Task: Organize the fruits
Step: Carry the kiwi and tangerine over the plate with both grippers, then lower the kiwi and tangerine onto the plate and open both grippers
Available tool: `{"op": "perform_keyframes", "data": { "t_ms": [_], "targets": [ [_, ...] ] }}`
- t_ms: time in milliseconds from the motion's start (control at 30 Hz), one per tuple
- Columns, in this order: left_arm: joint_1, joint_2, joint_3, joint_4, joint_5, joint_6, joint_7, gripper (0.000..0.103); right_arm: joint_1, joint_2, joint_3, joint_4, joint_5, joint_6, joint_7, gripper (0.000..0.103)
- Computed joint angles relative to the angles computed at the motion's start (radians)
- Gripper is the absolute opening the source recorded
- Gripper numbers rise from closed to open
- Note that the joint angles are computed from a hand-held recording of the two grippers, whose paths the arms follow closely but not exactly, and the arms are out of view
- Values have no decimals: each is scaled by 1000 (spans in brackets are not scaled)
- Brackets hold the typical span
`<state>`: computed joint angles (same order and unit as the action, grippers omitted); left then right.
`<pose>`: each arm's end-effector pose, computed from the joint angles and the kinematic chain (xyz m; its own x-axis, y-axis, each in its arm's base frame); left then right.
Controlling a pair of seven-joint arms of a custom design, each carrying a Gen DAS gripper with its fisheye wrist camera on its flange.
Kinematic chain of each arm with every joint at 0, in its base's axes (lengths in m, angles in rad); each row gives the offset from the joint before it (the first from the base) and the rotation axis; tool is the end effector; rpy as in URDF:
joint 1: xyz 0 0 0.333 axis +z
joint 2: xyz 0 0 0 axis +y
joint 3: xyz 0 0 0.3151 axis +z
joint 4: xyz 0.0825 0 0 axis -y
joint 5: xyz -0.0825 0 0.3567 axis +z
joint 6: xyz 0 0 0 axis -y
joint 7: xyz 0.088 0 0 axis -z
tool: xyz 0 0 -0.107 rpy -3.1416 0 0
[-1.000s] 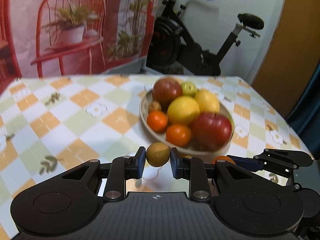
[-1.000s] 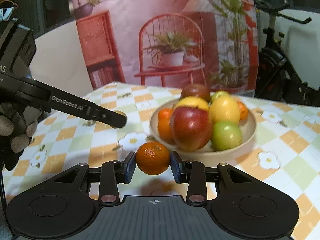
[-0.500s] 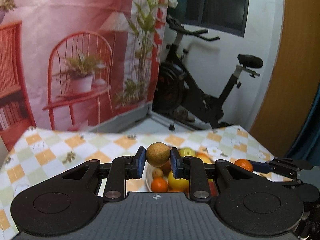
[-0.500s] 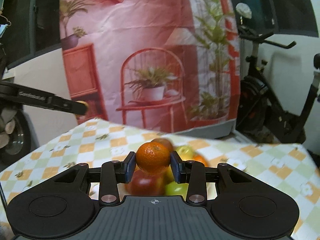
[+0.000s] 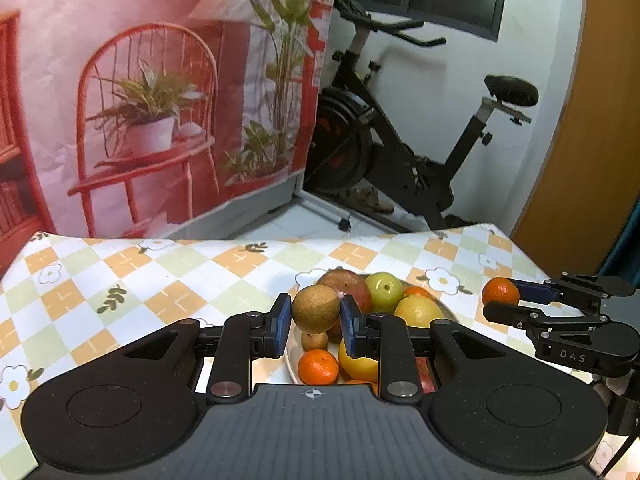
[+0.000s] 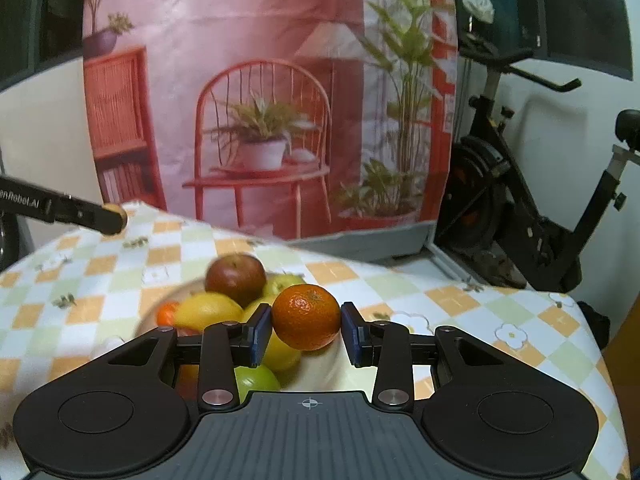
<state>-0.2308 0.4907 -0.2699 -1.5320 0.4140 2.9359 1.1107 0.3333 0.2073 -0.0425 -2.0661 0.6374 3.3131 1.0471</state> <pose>0.6325 -0.3265 0.5026 -0.3601 -0.9251 0.1207 -0.5884 0.1248 -0.7989 0.5871 0.1123 0.4634 0.1483 -0.9886 -0.0273 -0.5288 -0.0559 -0.8469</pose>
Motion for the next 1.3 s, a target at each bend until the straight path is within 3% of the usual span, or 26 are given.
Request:
{"op": "perform_keyframes", "data": {
  "t_ms": [167,367,633,800,1300],
  "targets": [
    [15,73,-33,83,-48,-54,48,28,14,38,-47,25,-42,-63,15,34],
    [6,151,-42,180,-97,-121,86,28,-94,72,58,58,-48,-101,-29,34],
    [-6,215,-46,268,-147,-176,131,28,-98,105,61,89,-80,-135,-61,35],
    [-14,240,-44,307,-167,-203,146,28,-131,110,99,97,-58,-131,-101,37],
    [-39,288,-27,390,-197,-234,142,31,-97,103,62,76,-39,-110,-67,48]
  ]
}}
